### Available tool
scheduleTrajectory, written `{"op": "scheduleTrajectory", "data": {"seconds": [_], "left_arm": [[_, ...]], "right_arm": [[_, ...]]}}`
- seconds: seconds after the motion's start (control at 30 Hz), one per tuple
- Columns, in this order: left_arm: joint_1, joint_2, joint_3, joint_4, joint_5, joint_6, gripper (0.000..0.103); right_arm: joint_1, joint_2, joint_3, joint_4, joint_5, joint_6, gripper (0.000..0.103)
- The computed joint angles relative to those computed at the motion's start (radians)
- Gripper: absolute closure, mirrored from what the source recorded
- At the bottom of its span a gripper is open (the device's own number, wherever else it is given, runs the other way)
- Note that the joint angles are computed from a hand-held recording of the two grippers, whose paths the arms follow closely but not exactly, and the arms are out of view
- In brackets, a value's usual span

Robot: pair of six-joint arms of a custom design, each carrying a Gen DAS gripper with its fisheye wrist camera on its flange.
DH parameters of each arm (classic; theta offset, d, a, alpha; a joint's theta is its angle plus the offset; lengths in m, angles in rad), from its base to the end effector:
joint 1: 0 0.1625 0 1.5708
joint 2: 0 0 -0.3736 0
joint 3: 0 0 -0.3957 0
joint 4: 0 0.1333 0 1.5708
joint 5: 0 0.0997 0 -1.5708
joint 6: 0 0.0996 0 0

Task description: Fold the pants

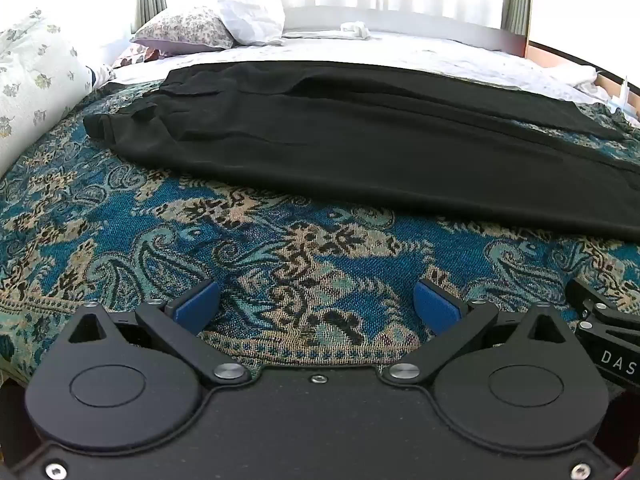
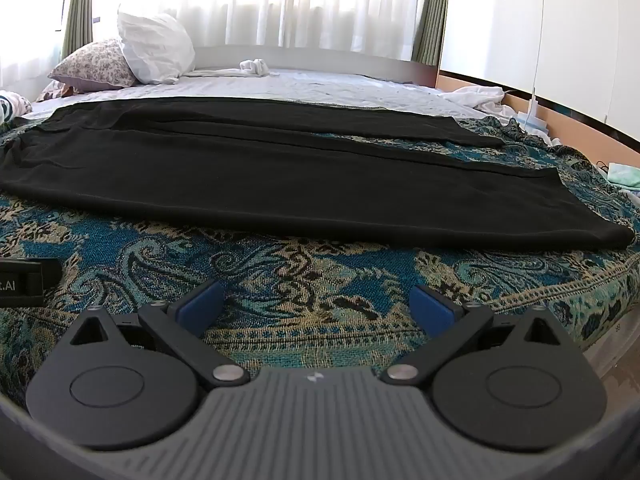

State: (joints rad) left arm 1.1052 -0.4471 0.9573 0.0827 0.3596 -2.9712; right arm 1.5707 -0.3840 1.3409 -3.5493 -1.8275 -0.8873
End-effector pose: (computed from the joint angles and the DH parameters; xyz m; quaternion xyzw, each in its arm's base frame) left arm -0.0919 -0.6875 0.0285 -0.0270 0.7730 -0.4559 0.4403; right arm 0.1079 -0.7086 0.0138 0.3148 -0.8083 0.3900 0.3090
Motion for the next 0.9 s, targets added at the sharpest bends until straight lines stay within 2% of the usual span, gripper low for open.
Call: {"op": "scheduleTrajectory", "data": {"seconds": [0.2, 0.27, 0.37, 0.9], "left_arm": [[-0.01, 0.001, 0.019, -0.006, -0.01, -0.016, 0.0], [-0.001, 0.021, -0.045, 0.073, 0.0, -0.049, 0.0], [-0.003, 0.024, -0.051, 0.082, 0.0, -0.055, 0.0], [0.001, 0.02, -0.036, 0.058, 0.0, -0.04, 0.0]], "right_arm": [[-0.001, -0.001, 0.002, -0.001, 0.001, 0.001, 0.0], [0.0, -0.001, 0.001, 0.002, -0.001, 0.001, 0.0], [0.001, -0.001, -0.001, 0.004, -0.004, 0.002, 0.0], [0.001, -0.002, 0.002, 0.001, -0.002, 0.001, 0.0]]}}
